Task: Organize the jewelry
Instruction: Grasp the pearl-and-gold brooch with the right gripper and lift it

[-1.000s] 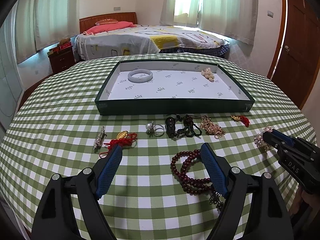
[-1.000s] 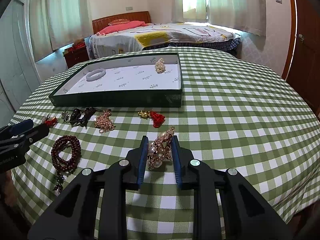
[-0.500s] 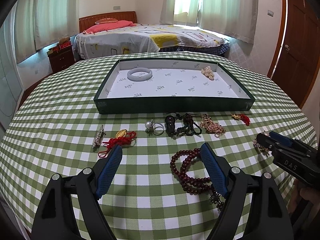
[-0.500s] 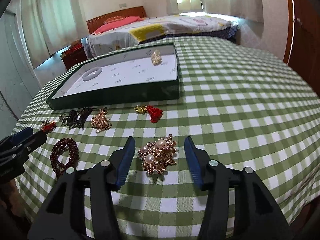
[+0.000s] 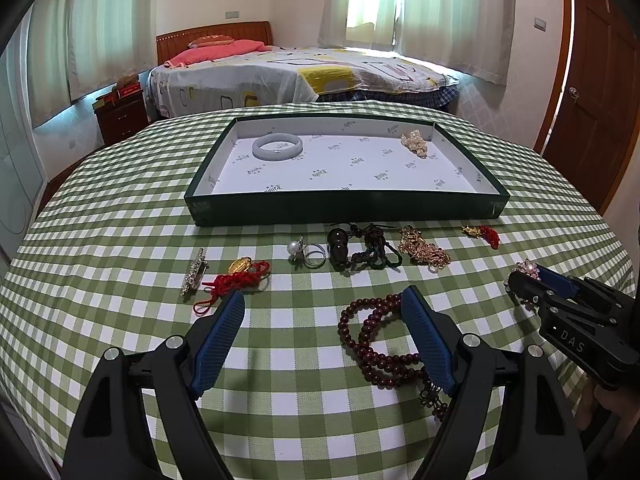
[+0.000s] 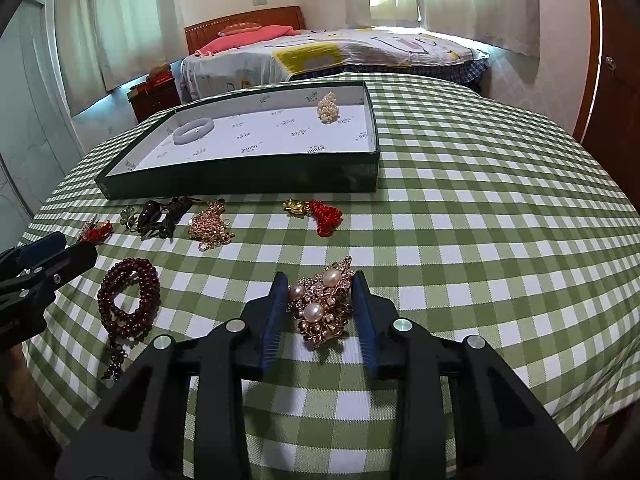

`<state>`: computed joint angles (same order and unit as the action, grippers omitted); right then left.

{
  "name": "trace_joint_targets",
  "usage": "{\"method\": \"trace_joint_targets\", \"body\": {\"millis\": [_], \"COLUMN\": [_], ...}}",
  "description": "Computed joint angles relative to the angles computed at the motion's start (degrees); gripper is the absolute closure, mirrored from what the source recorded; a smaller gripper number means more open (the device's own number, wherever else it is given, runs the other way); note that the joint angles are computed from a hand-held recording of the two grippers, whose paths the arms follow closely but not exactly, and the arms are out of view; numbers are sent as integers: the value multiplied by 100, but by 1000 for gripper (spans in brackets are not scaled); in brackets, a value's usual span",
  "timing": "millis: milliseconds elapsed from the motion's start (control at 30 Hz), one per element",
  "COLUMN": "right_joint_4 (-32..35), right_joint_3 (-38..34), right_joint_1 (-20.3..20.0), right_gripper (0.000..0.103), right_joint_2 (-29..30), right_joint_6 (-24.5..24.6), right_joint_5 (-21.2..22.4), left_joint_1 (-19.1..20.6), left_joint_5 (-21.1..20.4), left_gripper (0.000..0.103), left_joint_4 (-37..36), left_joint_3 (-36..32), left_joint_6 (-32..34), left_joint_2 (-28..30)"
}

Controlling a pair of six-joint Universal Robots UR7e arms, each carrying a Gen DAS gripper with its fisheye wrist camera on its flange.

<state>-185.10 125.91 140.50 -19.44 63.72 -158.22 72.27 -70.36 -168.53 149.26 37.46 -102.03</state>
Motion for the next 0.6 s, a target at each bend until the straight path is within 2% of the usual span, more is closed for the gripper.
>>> {"method": "trace_joint_targets", "body": {"millis": [433,600], "right_joint_4": [187,229], "right_joint_3": [24,34], "right_joint_1": [92,130], "right_gripper": [71,71], "right_joint_2": [-77,-102], "right_joint_6": [132,157], "right_joint_5": [-104,-118], "left_joint_1": [-90,-75], "left_joint_5": [-31,-182], "left_gripper": [25,25], "left_joint_4": [95,231], "left_joint_3": [72,65], "left_joint_6": [-28,-74], "left_joint_2": [-14,-43]}}
